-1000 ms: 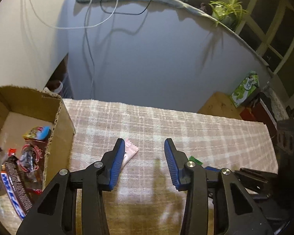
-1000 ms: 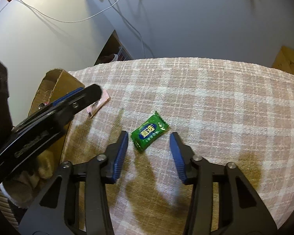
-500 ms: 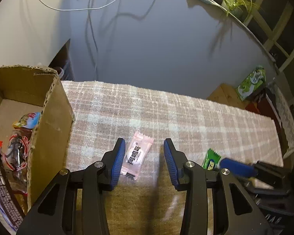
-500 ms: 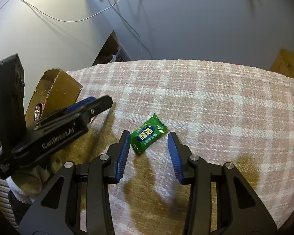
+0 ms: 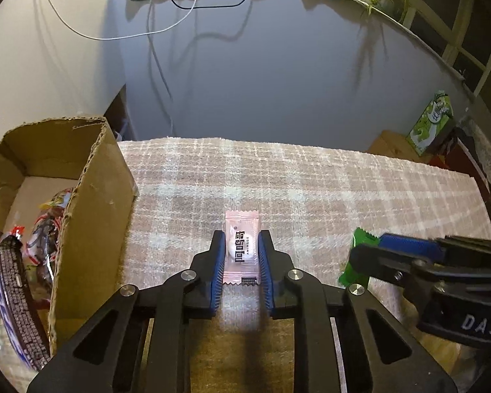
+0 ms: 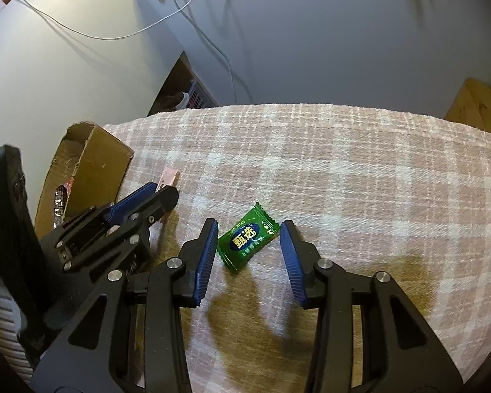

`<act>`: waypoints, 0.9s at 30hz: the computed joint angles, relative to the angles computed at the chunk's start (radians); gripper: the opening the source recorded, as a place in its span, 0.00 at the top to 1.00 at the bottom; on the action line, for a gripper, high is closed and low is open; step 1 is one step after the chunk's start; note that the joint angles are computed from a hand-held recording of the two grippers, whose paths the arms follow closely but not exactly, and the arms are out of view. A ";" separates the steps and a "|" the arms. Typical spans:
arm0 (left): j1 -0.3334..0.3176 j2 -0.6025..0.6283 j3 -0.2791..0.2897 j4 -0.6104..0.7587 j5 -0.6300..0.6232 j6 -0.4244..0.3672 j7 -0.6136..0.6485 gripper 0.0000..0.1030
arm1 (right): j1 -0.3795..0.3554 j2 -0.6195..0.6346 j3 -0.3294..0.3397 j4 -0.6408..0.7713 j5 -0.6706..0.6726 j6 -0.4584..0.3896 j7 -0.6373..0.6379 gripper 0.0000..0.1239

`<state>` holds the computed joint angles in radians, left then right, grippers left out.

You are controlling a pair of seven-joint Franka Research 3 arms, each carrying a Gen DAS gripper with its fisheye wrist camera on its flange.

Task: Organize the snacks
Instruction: 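Grasp the pink candy with the left gripper while the right gripper grasps the green candy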

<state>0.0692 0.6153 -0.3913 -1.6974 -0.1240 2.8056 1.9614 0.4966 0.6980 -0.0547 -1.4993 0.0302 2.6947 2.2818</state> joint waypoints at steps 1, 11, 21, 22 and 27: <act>0.006 -0.005 -0.005 -0.010 -0.003 0.003 0.005 0.82 | 0.005 0.008 -0.006 0.016 -0.006 -0.016 0.006 0.66; 0.035 -0.031 -0.025 -0.053 -0.024 0.012 0.045 0.82 | 0.080 0.119 -0.068 0.251 -0.189 -0.281 0.008 0.70; 0.076 -0.100 -0.052 -0.166 -0.073 0.066 0.098 0.83 | 0.098 0.025 -0.063 0.088 -0.288 -0.223 0.019 0.84; 0.081 -0.109 -0.057 -0.181 -0.078 0.077 0.103 0.83 | 0.101 0.007 -0.066 0.054 -0.295 -0.197 0.034 0.84; 0.147 -0.156 -0.125 -0.268 -0.131 0.151 0.163 0.83 | 0.110 -0.073 -0.073 -0.100 -0.319 -0.072 0.098 0.85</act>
